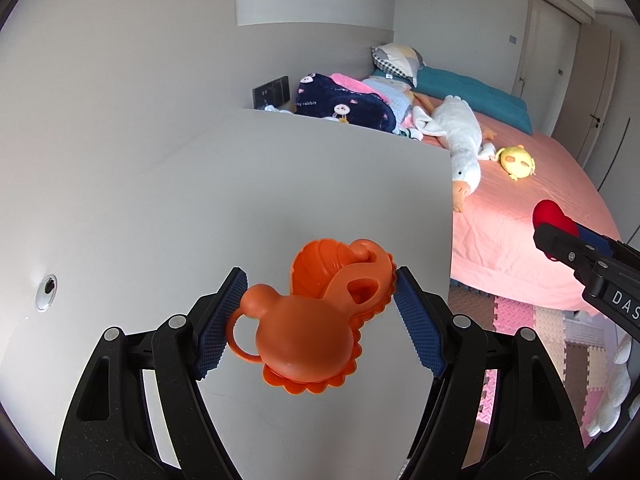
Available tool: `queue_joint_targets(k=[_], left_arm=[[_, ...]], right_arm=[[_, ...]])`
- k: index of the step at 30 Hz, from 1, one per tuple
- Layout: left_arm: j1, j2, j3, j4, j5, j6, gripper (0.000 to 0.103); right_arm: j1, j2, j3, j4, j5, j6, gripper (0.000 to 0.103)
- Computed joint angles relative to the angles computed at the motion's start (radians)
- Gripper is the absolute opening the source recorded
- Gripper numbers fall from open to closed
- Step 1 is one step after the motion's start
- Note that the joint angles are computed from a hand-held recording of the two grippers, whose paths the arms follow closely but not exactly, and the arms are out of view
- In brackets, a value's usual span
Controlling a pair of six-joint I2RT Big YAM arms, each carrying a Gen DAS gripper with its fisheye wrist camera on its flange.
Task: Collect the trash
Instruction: 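Carry the orange teapot and red heart over the black bag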
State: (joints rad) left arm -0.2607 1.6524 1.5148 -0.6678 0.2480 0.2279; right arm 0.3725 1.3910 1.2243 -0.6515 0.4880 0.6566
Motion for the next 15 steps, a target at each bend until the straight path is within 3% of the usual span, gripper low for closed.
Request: queue_joint_targets(k=[15], left_arm=[[-0.064, 0.003, -0.013, -0.001, 0.015, 0.008, 0.073]], right_arm=[[-0.030, -0.095, -0.101, -0.019, 0.037, 0.055, 0.049]])
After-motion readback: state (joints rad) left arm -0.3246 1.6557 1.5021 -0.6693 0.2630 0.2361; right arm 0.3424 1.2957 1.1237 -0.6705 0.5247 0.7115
